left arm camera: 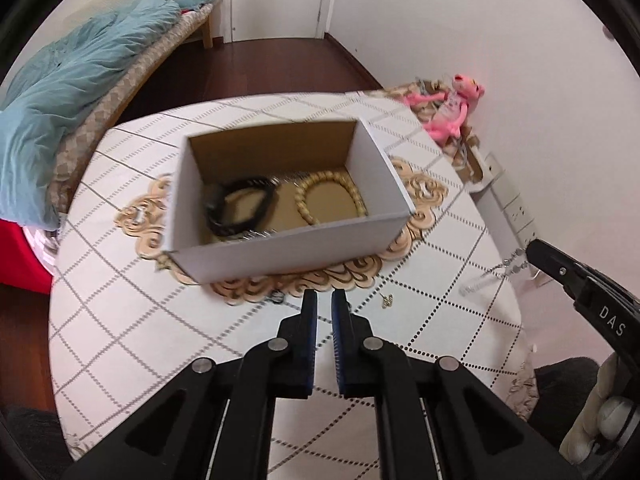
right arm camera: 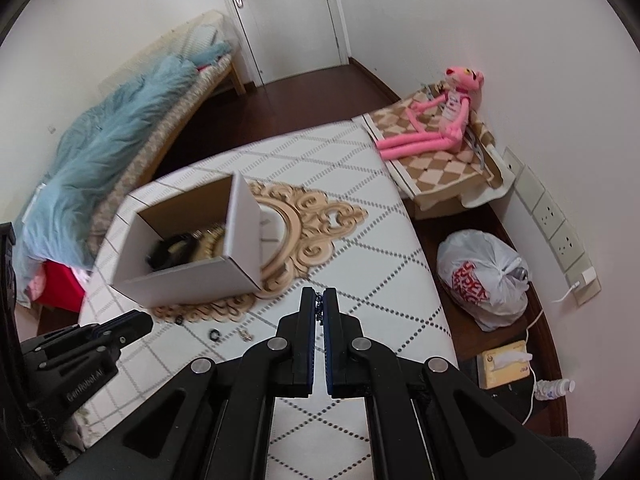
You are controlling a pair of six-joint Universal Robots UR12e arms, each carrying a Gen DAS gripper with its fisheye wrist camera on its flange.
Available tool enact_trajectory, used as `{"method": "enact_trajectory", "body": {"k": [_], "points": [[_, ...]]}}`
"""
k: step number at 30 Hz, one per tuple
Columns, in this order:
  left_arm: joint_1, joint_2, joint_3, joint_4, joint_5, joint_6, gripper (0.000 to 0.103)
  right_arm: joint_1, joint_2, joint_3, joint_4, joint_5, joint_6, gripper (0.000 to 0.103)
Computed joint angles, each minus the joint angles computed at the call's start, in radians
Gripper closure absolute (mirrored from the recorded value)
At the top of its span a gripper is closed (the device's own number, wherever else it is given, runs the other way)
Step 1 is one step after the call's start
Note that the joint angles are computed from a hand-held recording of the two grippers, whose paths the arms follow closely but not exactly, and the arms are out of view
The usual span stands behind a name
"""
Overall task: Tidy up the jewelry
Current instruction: 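Carry the necklace to the box with the right tool while the left tool grasps a black ring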
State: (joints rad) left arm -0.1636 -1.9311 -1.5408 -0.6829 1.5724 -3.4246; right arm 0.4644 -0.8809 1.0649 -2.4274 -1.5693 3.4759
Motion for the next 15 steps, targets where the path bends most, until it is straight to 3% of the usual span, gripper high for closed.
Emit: {"method": "enact_trajectory", "body": {"k": [10, 13, 14, 15], "points": [[0.045, 0.045, -0.014, 0.001, -0.054, -0.032, 0.098, 0.007, 0.003, -0.063, -0.040, 0.062, -0.023, 0.100], [0.047, 0.026, 0.002, -0.037, -0.064, -0.072, 0.093, 0.013, 0.018, -0.092, -0.036, 0.055, -0.037, 0.100], [0.045, 0.014, 0.013, -0.062, -0.066, -0.081, 0.087, 0.016, 0.025, -0.101, -0.032, 0.050, -0.040, 0.100], [0.045, 0.006, 0.017, -0.072, -0.074, -0.080, 0.075, 0.017, 0.031, -0.108, -0.023, 0.047, -0.040, 0.100]]}}
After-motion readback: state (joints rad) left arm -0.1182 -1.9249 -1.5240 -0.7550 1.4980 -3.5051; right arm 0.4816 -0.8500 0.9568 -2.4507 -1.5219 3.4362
